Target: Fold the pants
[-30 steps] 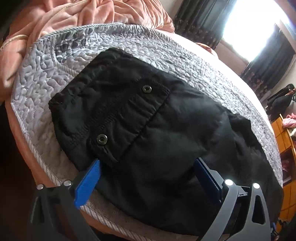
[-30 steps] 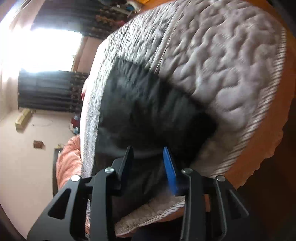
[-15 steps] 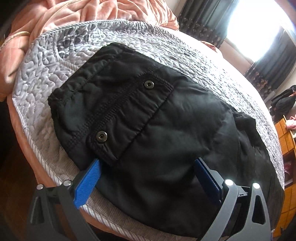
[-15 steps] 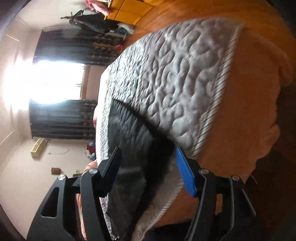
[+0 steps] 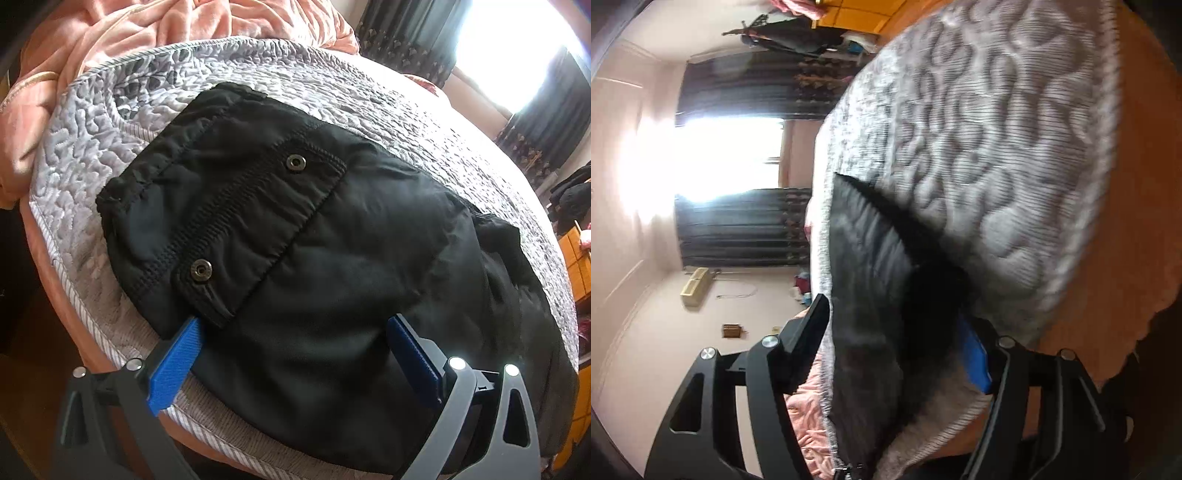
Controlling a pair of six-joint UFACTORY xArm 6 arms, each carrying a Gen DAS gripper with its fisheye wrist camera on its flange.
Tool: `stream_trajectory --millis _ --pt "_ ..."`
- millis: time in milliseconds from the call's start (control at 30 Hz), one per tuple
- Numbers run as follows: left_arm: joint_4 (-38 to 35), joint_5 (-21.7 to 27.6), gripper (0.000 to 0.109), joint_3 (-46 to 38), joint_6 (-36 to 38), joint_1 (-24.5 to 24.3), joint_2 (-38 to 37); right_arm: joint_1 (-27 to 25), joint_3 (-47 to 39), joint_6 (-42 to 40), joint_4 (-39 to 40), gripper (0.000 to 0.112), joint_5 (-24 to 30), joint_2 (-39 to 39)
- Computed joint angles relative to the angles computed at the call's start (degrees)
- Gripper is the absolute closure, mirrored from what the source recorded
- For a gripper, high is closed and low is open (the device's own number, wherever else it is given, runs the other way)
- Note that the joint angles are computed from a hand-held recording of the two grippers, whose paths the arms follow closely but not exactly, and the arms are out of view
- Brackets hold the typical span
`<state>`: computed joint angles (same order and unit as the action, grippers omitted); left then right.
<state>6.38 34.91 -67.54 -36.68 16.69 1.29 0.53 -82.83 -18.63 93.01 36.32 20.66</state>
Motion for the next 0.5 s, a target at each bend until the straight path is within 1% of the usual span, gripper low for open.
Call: stream_trajectory --millis 67,133,200,267,333,400,433,467,500 --pt "0.11 0.2 0.009 -0.16 0.01 -0.03 0.11 -0.09 0.19 -1.3 2.02 0.048 0.77 0.75" --pt "0.25 0.39 0.009 -0.22 -0.13 -0.08 0.09 0.13 1.36 -4.34 6.12 0.051 1.31 0.8" --pt "0.38 0.49 0.009 -0.25 -0.18 -0.08 0.07 0.14 1.93 -8.3 11.52 0.051 3.59 0.76" --pt "0.42 0.71 0.009 -0.4 -0.1 -0.07 0.16 0.29 0.55 -9.18 10.55 0.051 3.64 1.16" --pt "0.6 1.24 0.009 -0.61 0.1 -0.14 0.22 -0.24 -0.77 -10.8 13.07 0.051 4.47 2.21" --pt "0.46 1.31 0.009 -0.55 0.44 -0.11 0.16 -0.18 -0.93 -11.81 13.46 0.06 4.22 2.74" --pt "0.33 1.28 0.009 -0.46 0.52 -0.06 0.08 -0.18 -0.66 -12.04 13.19 0.071 4.05 2.73" --pt "0.43 1.3 0.009 -0.56 0.39 -0.08 0.19 -0.15 -0.2 -11.9 12.67 0.077 3.76 2.62" --pt "0.59 1.39 0.009 -0.62 0.24 -0.1 0.23 0.0 -0.13 -11.97 13.02 0.078 3.65 2.72"
